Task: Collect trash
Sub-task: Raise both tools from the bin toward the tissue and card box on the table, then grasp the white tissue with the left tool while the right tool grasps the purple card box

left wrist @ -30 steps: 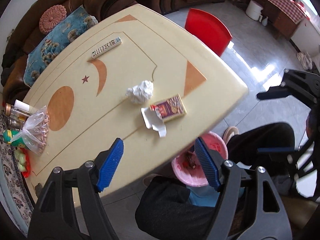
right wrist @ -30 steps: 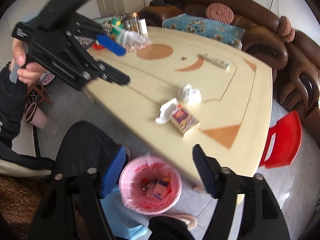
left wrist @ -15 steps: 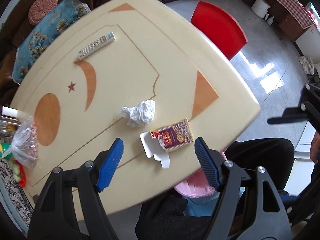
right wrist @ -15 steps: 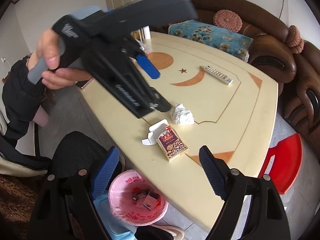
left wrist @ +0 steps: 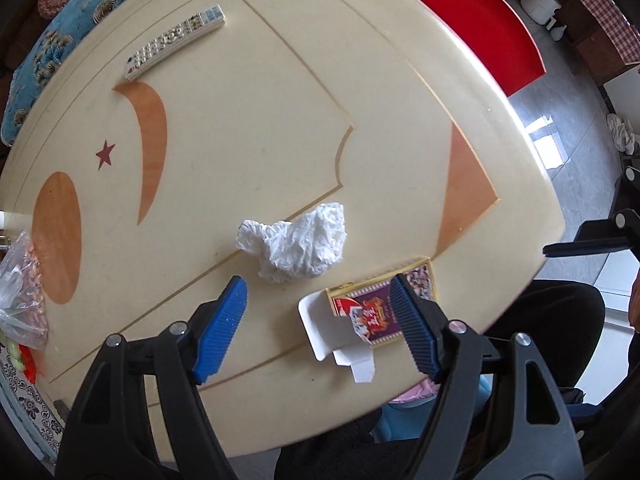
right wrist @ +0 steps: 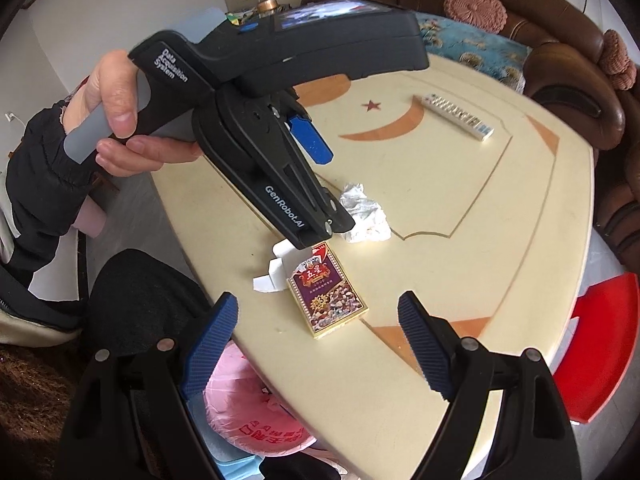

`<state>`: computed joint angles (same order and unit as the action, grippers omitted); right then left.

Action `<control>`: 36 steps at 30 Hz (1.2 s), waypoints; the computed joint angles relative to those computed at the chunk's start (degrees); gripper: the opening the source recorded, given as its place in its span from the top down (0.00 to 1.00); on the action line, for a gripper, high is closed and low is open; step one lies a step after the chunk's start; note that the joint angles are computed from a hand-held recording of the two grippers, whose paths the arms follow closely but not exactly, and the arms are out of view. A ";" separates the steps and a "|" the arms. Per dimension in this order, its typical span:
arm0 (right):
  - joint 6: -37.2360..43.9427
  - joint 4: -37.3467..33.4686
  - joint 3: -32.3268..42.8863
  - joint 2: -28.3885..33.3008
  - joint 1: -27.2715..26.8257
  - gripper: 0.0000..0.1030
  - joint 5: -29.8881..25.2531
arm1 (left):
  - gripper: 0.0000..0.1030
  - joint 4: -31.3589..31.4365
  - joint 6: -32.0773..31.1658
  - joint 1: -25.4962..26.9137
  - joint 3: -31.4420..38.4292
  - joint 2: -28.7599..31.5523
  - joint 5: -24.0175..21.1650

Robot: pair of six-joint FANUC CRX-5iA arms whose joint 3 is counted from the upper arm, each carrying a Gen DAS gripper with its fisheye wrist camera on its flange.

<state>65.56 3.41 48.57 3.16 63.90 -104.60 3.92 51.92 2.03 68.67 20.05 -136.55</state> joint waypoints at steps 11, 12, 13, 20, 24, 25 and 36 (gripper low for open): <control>7.61 -10.04 -2.86 2.35 -5.64 0.22 1.75 | 0.30 -0.60 0.47 -0.46 -9.47 -1.26 4.25; 8.09 -10.38 -3.08 2.44 -5.88 0.22 1.87 | 0.30 -0.37 0.76 -0.49 -9.97 -1.14 4.46; 8.79 -11.02 -3.30 2.59 -6.29 0.22 1.96 | 0.30 -0.12 1.14 -0.54 -10.44 -1.01 4.58; 12.18 -11.00 -6.54 2.45 -6.62 0.22 2.83 | 0.30 -0.39 1.27 -1.23 -13.45 -1.16 5.88; 13.25 -9.35 -8.37 2.45 -6.11 0.22 3.19 | 0.29 -0.44 1.68 -1.32 -13.83 -0.81 6.43; 13.48 -9.22 -8.72 2.51 -6.17 0.22 3.36 | 0.29 -0.22 1.90 -1.23 -13.86 -0.73 6.43; 13.18 -6.70 -14.33 1.09 -4.04 0.22 7.39 | 0.29 -1.09 1.67 -2.39 -23.19 -6.99 11.13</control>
<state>78.74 -3.29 34.24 4.26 59.86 -97.20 2.83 53.59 -0.37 45.48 13.05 -125.42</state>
